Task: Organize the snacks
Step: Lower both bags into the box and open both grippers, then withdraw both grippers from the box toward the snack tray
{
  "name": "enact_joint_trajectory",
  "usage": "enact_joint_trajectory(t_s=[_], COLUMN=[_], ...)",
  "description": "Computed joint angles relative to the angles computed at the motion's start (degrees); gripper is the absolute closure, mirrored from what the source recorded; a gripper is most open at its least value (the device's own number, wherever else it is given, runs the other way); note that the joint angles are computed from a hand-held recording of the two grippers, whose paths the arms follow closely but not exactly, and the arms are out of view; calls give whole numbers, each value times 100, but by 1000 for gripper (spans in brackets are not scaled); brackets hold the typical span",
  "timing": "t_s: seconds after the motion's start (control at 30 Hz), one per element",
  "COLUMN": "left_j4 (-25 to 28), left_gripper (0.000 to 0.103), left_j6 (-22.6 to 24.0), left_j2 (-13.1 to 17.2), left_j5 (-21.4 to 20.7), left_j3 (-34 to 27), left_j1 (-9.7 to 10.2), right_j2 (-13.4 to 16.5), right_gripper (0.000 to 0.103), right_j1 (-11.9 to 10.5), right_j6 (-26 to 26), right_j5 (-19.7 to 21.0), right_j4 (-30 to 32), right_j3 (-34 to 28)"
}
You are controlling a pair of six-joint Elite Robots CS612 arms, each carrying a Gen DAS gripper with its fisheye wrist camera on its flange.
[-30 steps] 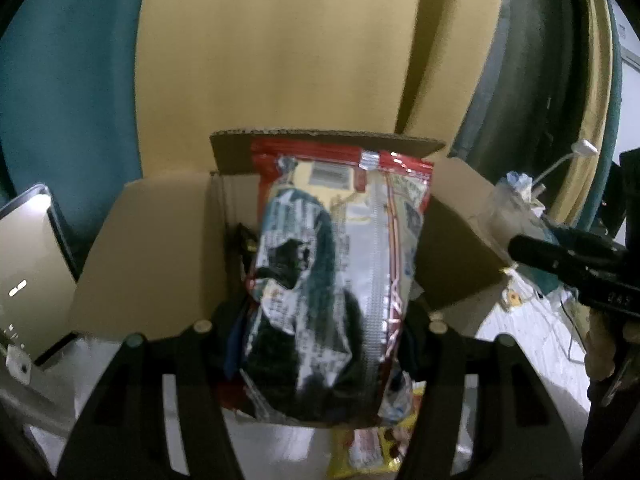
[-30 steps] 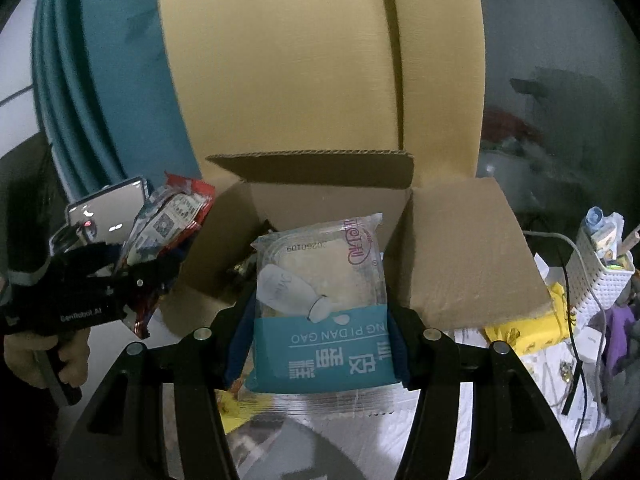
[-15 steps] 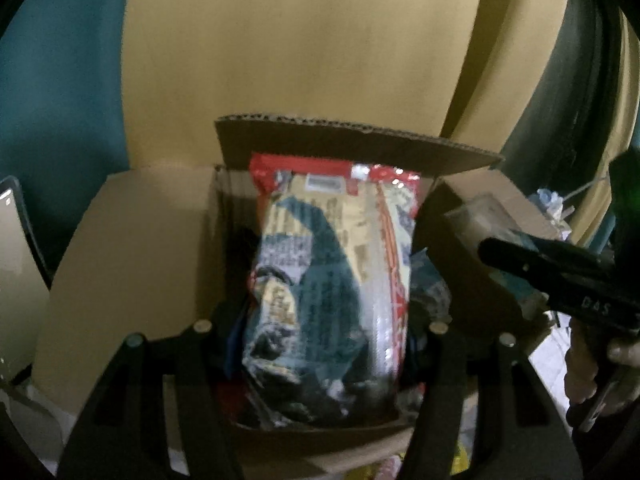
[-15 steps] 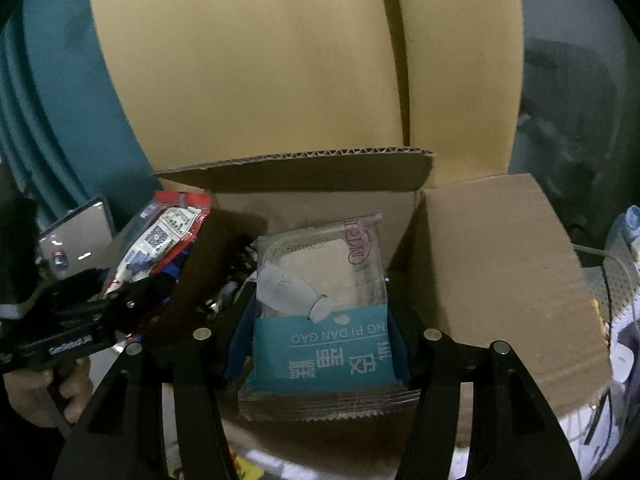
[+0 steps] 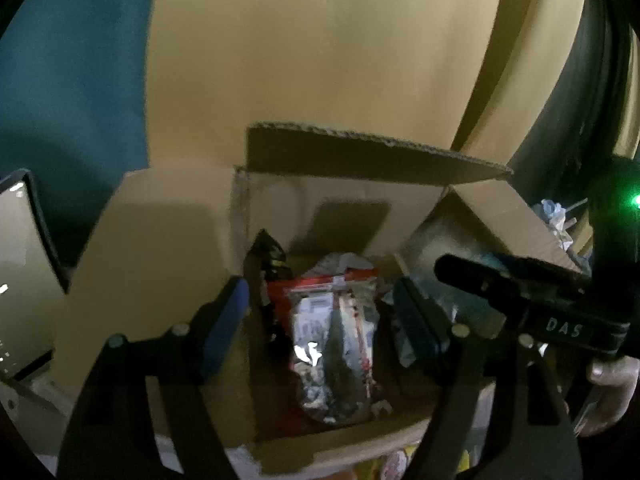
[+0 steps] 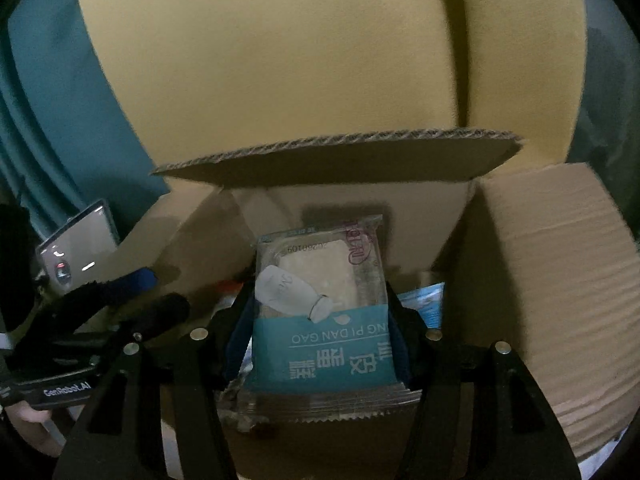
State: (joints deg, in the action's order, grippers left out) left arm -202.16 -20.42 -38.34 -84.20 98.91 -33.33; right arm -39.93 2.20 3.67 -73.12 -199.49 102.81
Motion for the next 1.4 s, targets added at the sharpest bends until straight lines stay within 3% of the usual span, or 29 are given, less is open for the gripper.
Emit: enact_joint_trajectory(t_s=[0.1, 0.47, 0.83, 1.4], left_j4=[-118, -616, -995, -1125], left_gripper=[26, 26, 24, 23], left_j6=[-64, 27, 1, -412], left_j2=[-79, -380, -543, -550], left_j5=[89, 292, 340, 411], left_j3=[133, 764, 1313, 1861], left_j1=[-7, -215, -508, -977], right_j2=[-40, -357, -636, -647], right_gripper=[31, 31, 31, 31], right_j1=[19, 113, 63, -179], right_j6=[57, -39, -232, -642], right_j5=[-57, -240, -265, -44], right_j4=[-116, -494, -1004, -1437], right_j3=[88, 604, 1376, 2249])
